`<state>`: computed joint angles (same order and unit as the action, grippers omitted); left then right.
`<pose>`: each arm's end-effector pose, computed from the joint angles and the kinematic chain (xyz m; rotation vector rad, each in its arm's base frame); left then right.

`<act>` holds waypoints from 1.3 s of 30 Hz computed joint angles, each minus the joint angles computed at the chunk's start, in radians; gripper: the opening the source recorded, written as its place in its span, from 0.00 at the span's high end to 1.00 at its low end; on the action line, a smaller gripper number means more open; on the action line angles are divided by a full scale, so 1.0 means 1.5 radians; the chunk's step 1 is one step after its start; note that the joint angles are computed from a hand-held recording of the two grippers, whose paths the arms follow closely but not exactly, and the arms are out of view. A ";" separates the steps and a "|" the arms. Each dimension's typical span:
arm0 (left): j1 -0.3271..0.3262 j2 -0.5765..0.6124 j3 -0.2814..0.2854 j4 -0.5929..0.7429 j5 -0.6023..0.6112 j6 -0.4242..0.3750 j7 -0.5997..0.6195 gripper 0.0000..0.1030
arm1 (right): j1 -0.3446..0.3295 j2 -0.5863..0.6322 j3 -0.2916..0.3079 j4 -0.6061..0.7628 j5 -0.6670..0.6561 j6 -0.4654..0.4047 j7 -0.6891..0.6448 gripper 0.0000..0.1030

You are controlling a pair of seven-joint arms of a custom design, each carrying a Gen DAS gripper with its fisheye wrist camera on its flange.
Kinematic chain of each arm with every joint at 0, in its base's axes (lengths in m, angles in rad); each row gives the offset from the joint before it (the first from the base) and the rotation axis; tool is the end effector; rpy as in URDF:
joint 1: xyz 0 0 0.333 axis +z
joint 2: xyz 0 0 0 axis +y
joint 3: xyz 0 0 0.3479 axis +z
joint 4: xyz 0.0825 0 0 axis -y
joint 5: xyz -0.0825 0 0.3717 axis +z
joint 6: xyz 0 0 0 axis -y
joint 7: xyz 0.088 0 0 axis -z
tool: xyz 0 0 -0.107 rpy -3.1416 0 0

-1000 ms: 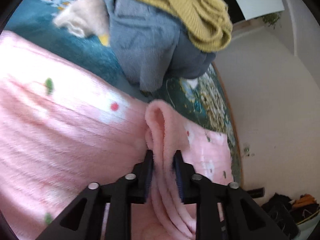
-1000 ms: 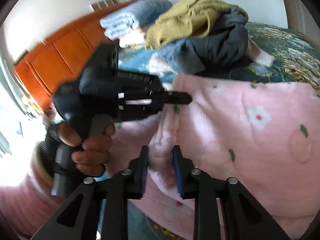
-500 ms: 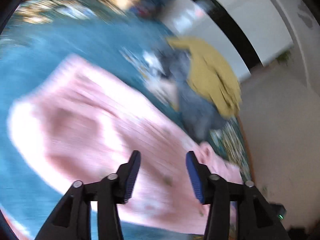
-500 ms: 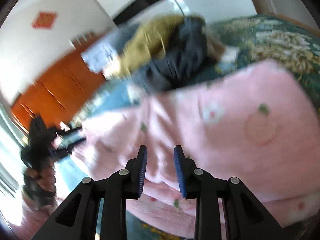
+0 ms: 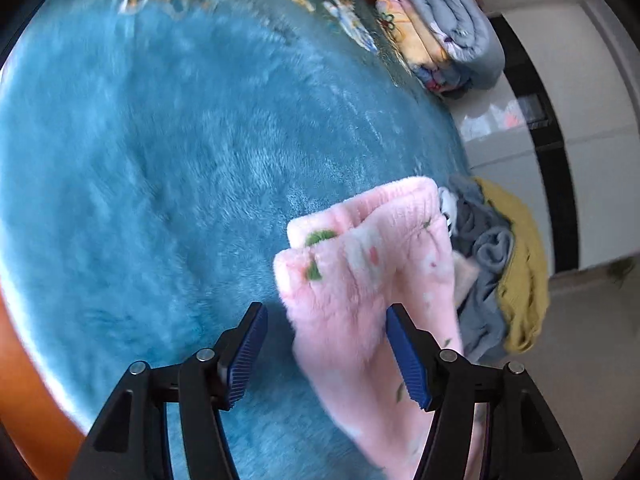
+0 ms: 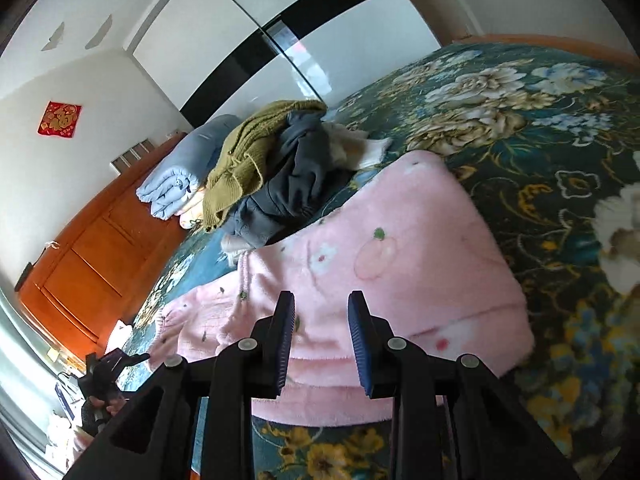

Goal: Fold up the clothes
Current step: 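Open the right gripper over the folded pink blanket while the left gripper lifts its edge, then grasp the pink blanket fold with the right gripper while the left gripper holds its edge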

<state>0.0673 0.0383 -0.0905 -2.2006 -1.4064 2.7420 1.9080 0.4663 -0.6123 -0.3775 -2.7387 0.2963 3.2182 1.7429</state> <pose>0.5477 0.0266 0.4347 2.5245 -0.9407 1.2852 0.3747 -0.0170 0.5411 -1.1150 1.7817 -0.3787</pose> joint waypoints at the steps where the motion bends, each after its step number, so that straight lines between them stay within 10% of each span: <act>1: 0.001 0.005 -0.001 0.004 -0.029 -0.001 0.020 0.37 | -0.017 0.000 0.017 -0.002 0.000 -0.003 0.006 0.72; 10: -0.003 0.040 -0.010 0.039 -0.089 0.022 0.090 0.40 | -0.188 -0.004 0.158 -0.023 -0.037 -0.049 0.062 0.72; 19: -0.023 0.048 -0.030 0.035 0.165 0.122 -0.109 0.76 | -0.211 0.086 0.120 0.086 -0.088 -0.117 -0.050 0.72; 22: -0.050 0.023 -0.037 0.033 0.330 0.179 -0.207 0.78 | -0.161 0.114 0.065 0.122 -0.060 -0.097 -0.129 0.72; 29: -0.116 -0.001 -0.048 0.108 0.735 0.191 -0.449 0.77 | 0.157 0.013 -0.253 0.061 0.077 0.012 -0.279 0.71; 35: -0.203 0.066 -0.072 0.263 0.975 0.164 -0.564 0.77 | 0.160 -0.059 -0.278 0.037 0.047 0.077 -0.250 0.70; 39: -0.244 0.146 -0.125 0.375 0.975 0.086 -0.491 0.77 | 0.121 -0.059 -0.259 0.027 0.025 0.070 -0.211 0.70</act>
